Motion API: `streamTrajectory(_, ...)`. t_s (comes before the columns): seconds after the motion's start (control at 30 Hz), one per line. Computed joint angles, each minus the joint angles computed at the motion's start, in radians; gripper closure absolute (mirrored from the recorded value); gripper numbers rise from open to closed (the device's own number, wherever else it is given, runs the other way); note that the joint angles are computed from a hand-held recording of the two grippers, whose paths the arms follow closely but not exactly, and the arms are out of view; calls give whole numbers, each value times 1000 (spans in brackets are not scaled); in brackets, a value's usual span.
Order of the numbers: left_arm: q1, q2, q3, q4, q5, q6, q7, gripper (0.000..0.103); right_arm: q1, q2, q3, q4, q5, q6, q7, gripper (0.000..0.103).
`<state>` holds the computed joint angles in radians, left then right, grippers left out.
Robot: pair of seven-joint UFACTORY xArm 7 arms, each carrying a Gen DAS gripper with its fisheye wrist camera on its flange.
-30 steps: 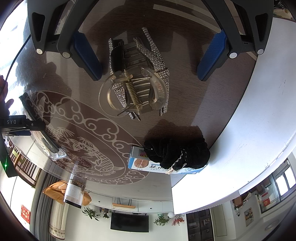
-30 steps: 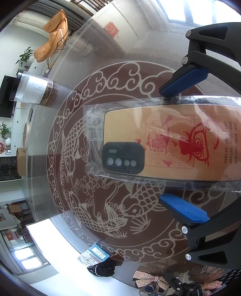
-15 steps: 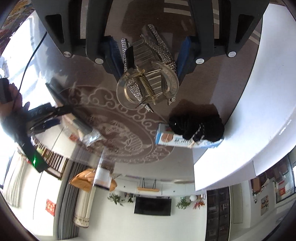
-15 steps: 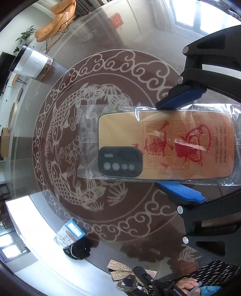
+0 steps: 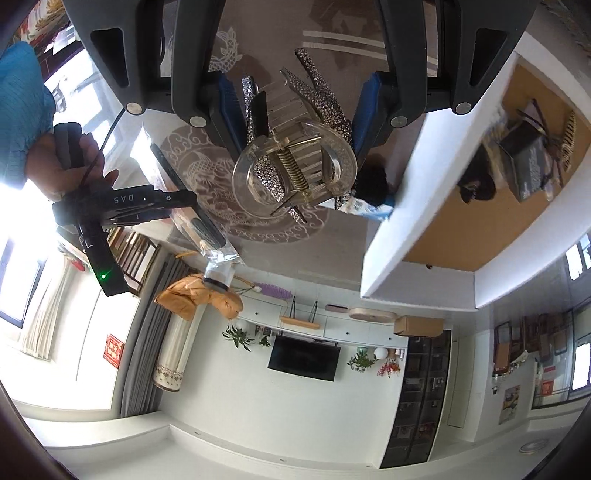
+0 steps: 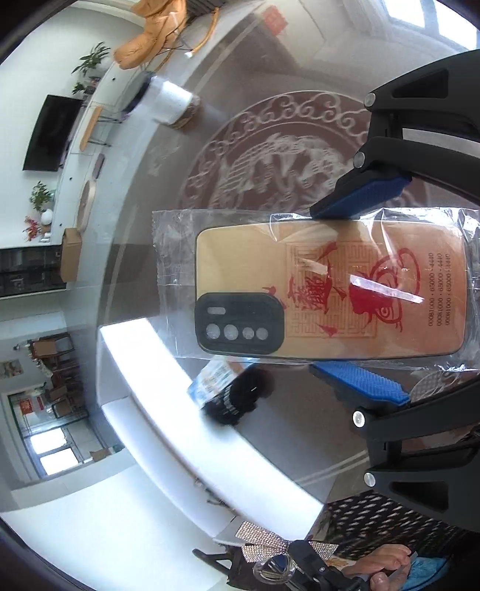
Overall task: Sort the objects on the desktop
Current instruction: 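Carry the clip and phone case into the white bin and open both tools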
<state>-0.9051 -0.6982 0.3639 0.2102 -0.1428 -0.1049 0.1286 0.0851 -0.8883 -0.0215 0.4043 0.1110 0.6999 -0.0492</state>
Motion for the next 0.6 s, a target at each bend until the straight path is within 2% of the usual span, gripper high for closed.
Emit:
streamTrajectory(0.13, 113, -43, 73, 89, -5, 122, 81, 51, 104, 209, 44, 221, 51, -94, 6, 28)
streamTrajectory(0.23, 179, 18, 153, 183, -26, 189, 149, 51, 187, 408, 72, 415, 99, -150, -5, 28)
streamTrajectory(0.33, 186, 109, 256, 280, -73, 224, 206, 51, 255, 628, 109, 623, 148, -197, -31, 28)
streamTrajectory(0.43, 189, 228, 319, 363, -121, 246, 240, 51, 291, 847, 170, 826, 144, -219, -46, 28)
streamTrajectory(0.5, 171, 308, 362, 408, -165, 266, 265, 51, 310, 993, 204, 959, 71, -204, -13, 27)
streamTrajectory(0.6, 142, 423, 410, 468, -238, 318, 309, 51, 353, 1199, 213, 1146, -37, -134, 45, 27)
